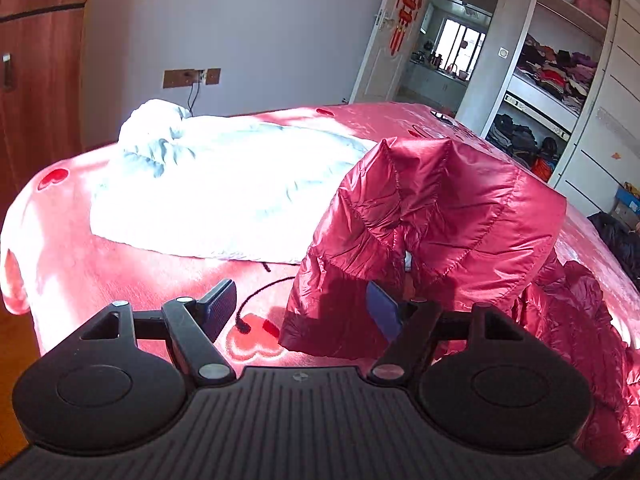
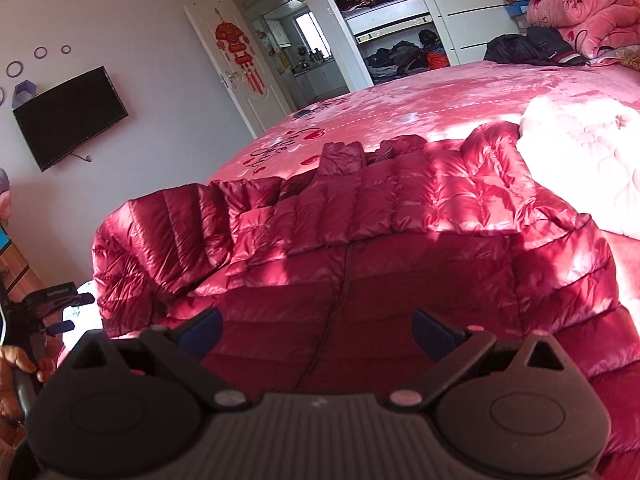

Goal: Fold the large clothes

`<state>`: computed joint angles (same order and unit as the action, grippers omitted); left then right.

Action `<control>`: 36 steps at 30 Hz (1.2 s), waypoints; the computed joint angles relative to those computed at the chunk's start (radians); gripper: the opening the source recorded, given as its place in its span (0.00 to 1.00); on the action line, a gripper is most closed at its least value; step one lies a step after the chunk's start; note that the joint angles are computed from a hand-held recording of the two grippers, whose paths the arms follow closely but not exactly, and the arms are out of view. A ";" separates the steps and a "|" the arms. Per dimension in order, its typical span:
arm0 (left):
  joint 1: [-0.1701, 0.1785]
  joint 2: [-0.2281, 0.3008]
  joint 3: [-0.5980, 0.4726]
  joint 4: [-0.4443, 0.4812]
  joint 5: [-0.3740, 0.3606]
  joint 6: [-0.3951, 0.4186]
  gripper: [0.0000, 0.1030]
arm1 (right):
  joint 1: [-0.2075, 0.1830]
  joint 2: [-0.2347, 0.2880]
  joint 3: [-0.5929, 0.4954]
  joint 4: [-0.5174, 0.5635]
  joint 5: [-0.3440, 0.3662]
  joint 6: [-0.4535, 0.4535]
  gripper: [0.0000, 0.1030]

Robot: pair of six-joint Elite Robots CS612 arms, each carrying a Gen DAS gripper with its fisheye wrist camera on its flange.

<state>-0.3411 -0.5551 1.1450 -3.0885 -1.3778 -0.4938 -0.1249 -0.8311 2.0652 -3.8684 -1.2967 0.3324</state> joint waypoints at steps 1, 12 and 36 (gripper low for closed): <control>0.009 0.005 -0.003 -0.001 -0.034 -0.014 0.85 | 0.008 0.002 -0.003 -0.002 0.011 -0.011 0.97; 0.028 0.083 -0.119 0.033 -0.146 0.043 0.63 | 0.078 0.040 -0.074 0.046 0.087 -0.100 0.97; 0.094 -0.051 -0.096 -0.134 -0.555 -0.010 0.06 | -0.027 0.117 -0.118 -0.178 -0.257 0.167 0.99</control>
<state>-0.2468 -0.6061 1.0489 -3.2227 -1.9326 -0.5037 -0.1522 -0.7146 1.9472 -4.0459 -1.5534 0.4994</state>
